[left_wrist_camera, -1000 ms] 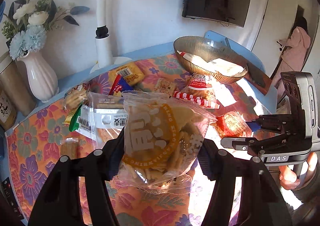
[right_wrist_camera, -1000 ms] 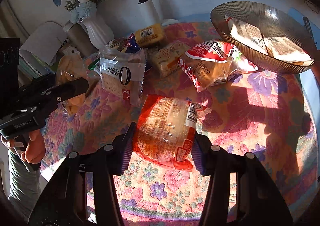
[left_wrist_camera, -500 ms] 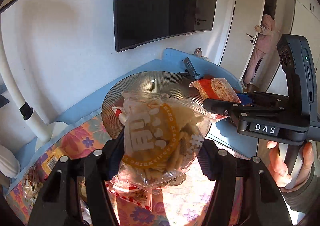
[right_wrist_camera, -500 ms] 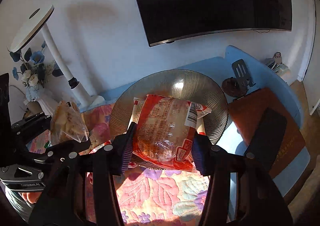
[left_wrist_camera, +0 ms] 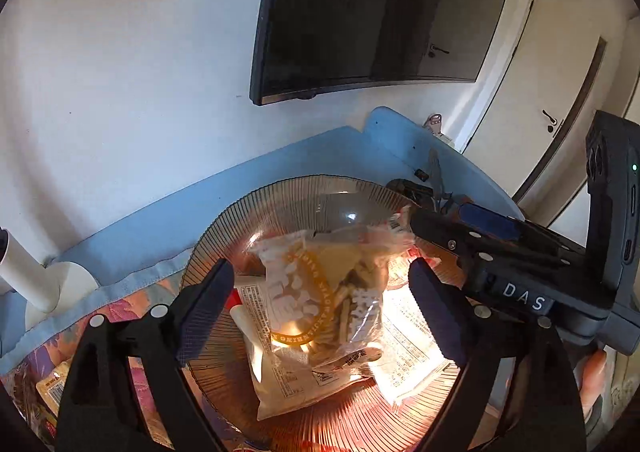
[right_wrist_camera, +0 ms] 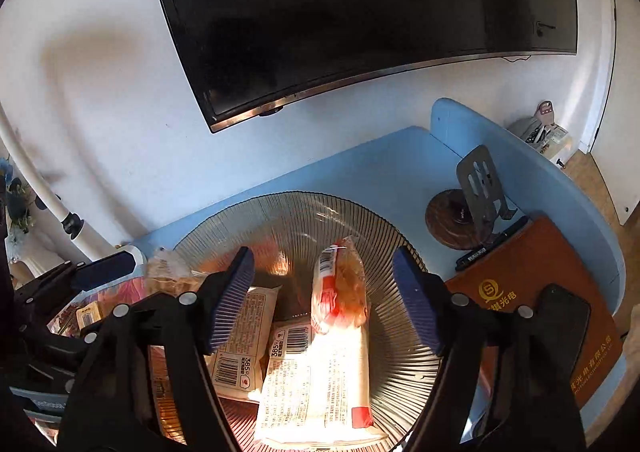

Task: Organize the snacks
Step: 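Carry both held snacks into the glass bowl and open both tools, then withdraw both tools from the bowl back over the table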

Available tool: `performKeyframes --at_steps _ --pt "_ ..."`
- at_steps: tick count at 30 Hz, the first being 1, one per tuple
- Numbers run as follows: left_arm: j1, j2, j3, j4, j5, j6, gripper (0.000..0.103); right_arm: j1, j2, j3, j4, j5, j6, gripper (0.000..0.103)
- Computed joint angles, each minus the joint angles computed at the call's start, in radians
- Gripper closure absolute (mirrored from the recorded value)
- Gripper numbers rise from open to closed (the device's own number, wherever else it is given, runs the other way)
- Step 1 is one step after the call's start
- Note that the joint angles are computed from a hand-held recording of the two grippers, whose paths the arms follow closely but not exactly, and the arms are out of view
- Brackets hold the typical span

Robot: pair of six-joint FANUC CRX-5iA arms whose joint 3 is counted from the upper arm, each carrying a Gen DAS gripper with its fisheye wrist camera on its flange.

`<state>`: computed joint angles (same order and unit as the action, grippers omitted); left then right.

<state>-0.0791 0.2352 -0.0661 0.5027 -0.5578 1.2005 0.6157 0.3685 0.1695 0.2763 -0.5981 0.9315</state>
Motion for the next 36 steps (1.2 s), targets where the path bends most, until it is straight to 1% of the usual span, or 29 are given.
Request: performKeyframes --at_steps 1,2,3,5,8,9,10,11,12,14,17,18,19,20,22,23,25,26,28,29,31,33,34,36 --pt "0.008 -0.006 -0.027 0.072 0.002 -0.069 0.016 -0.002 -0.005 0.003 -0.038 -0.002 0.045 0.043" --pt "0.013 -0.017 -0.048 0.099 0.011 -0.098 0.016 -0.002 -0.013 -0.006 -0.057 0.001 0.068 0.044" --pt "0.016 -0.036 -0.073 0.113 0.035 -0.118 0.016 0.001 -0.023 -0.022 -0.045 0.007 0.066 0.044" --pt "0.024 -0.071 -0.118 0.146 0.062 -0.165 0.015 0.016 -0.045 -0.067 0.02 0.023 0.022 0.044" --pt "0.049 -0.152 -0.2 0.203 0.077 -0.211 0.015 0.038 -0.089 -0.108 0.028 0.038 0.013 0.044" --pt "0.058 -0.184 -0.223 0.204 0.081 -0.21 0.015 0.046 -0.106 -0.121 0.027 0.043 0.011 0.043" --pt "0.068 -0.214 -0.237 0.179 0.082 -0.184 0.015 0.056 -0.122 -0.134 0.037 0.05 0.004 0.04" --pt "0.079 -0.244 -0.245 0.135 0.082 -0.141 0.013 0.066 -0.139 -0.153 0.065 0.06 -0.019 0.037" --pt "0.09 -0.278 -0.26 0.113 0.084 -0.121 0.01 0.078 -0.157 -0.178 0.107 0.074 -0.053 0.032" --pt "0.106 -0.349 -0.301 0.104 0.097 -0.106 0.009 0.103 -0.196 -0.22 0.169 0.088 -0.103 0.032" --pt "0.142 -0.474 -0.362 0.071 0.098 -0.079 0.009 0.134 -0.255 -0.243 0.127 0.091 -0.075 0.031" --pt "0.16 -0.52 -0.379 0.051 0.09 -0.065 0.007 0.144 -0.273 -0.251 0.117 0.092 -0.073 0.026" --pt "0.183 -0.567 -0.396 0.029 0.078 -0.049 0.007 0.153 -0.289 -0.264 0.129 0.095 -0.09 0.019" --pt "0.207 -0.608 -0.408 0.012 0.06 -0.031 0.006 0.164 -0.307 -0.285 0.154 0.105 -0.122 0.016" --pt "0.269 -0.696 -0.437 -0.002 0.01 -0.022 0.006 0.186 -0.338 -0.321 0.199 0.128 -0.168 0.015" --pt "0.297 -0.737 -0.444 -0.029 -0.012 -0.003 0.006 0.198 -0.349 -0.332 0.212 0.129 -0.183 0.015" --pt "0.353 -0.811 -0.442 -0.11 -0.07 0.052 0.006 0.22 -0.365 -0.333 0.18 0.124 -0.163 0.015" --pt "0.395 -0.855 -0.457 -0.101 -0.103 0.035 0.006 0.232 -0.369 -0.327 0.16 0.114 -0.149 0.015" --pt "0.5 -0.943 -0.499 -0.04 -0.181 -0.037 0.006 0.256 -0.377 -0.311 0.124 0.091 -0.105 0.015" --pt "0.55 -0.983 -0.514 -0.023 -0.216 -0.061 0.006 0.268 -0.383 -0.311 0.128 0.084 -0.096 0.015" --pt "0.661 -1.063 -0.558 0.036 -0.275 -0.138 0.006 0.294 -0.4 -0.33 0.187 0.088 -0.129 0.015" --pt "0.795 -1.132 -0.602 0.109 -0.349 -0.236 0.005 0.315 -0.411 -0.338 0.209 0.097 -0.134 0.015" --pt "0.844 -1.151 -0.618 0.126 -0.375 -0.262 0.005 0.328 -0.415 -0.342 0.218 0.101 -0.135 0.015" --pt "0.929 -1.181 -0.654 0.148 -0.419 -0.312 0.006 0.365 -0.399 -0.348 0.276 0.103 -0.156 0.014"
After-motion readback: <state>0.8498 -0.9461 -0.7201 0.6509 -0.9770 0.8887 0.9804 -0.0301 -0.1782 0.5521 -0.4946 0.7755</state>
